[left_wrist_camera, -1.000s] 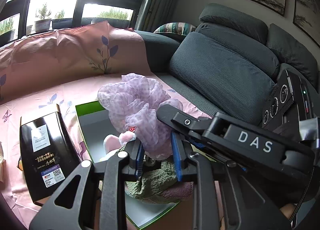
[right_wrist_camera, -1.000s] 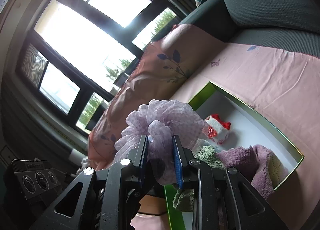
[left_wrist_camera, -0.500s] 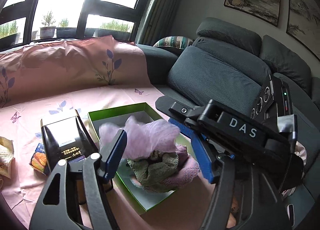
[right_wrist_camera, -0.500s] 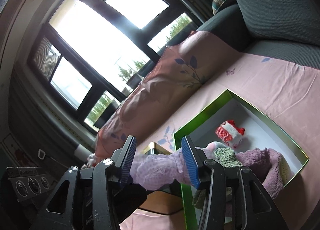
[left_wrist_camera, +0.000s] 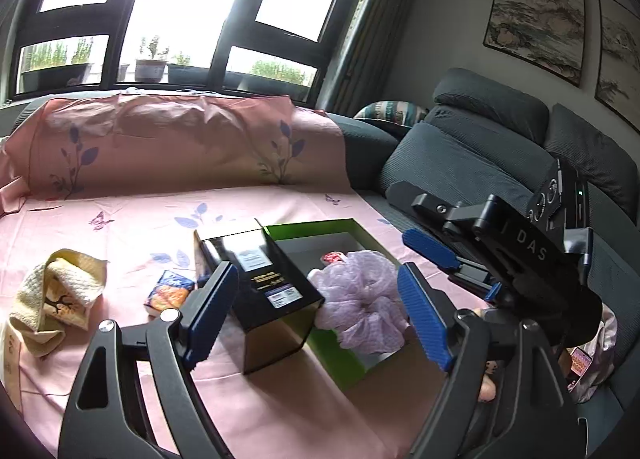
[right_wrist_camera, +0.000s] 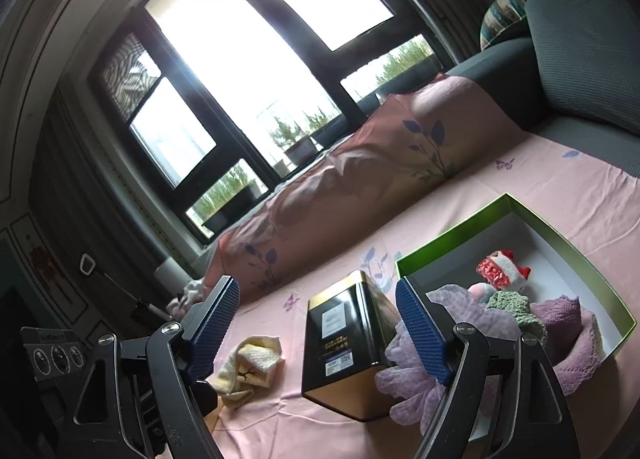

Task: Organize soft objects
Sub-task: 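Open the right gripper to drop the bath puff into the box, then move the right gripper back toward the printed packet under the yellow towel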

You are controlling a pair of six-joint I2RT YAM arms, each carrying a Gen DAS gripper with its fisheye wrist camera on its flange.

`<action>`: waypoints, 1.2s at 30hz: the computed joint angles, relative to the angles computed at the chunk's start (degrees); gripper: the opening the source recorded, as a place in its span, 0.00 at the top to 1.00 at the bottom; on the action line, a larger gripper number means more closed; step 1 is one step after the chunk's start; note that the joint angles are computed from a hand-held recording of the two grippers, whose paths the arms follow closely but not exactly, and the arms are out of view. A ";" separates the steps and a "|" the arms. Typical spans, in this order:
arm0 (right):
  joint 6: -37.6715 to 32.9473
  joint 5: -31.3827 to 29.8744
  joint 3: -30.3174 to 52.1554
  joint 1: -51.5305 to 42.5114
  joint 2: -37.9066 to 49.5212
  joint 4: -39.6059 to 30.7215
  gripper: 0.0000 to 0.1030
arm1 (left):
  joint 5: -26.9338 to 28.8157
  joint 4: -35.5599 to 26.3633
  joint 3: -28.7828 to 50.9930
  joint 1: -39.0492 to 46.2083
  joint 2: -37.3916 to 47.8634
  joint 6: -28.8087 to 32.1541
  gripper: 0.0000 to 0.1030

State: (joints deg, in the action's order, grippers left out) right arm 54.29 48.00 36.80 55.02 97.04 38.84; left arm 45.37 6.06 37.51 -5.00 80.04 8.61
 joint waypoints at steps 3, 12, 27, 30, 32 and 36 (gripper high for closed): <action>-0.78 -0.50 4.04 0.47 1.79 -3.91 0.20 | 1.07 -1.66 0.94 4.97 1.51 1.37 0.21; -2.42 0.30 16.52 2.07 7.27 -18.46 0.19 | -1.49 -3.93 5.78 17.68 11.99 4.24 0.20; 2.17 -1.77 30.42 2.22 16.07 -32.05 0.19 | -5.34 0.88 13.97 27.72 28.54 2.16 0.20; 0.63 -5.22 40.14 2.37 22.78 -38.47 0.19 | -4.77 0.68 14.73 28.79 29.05 2.24 0.20; -1.25 -9.61 46.62 2.11 27.54 -41.39 0.19 | -4.69 0.31 15.23 29.47 29.47 2.26 0.20; -0.61 -11.32 62.56 2.11 37.74 -54.12 0.19 | -5.65 -1.77 17.47 30.23 30.98 2.02 0.20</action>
State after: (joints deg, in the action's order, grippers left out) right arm 53.69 36.68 99.36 57.12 134.79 -15.28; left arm 39.72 4.29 54.98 25.23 111.02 10.63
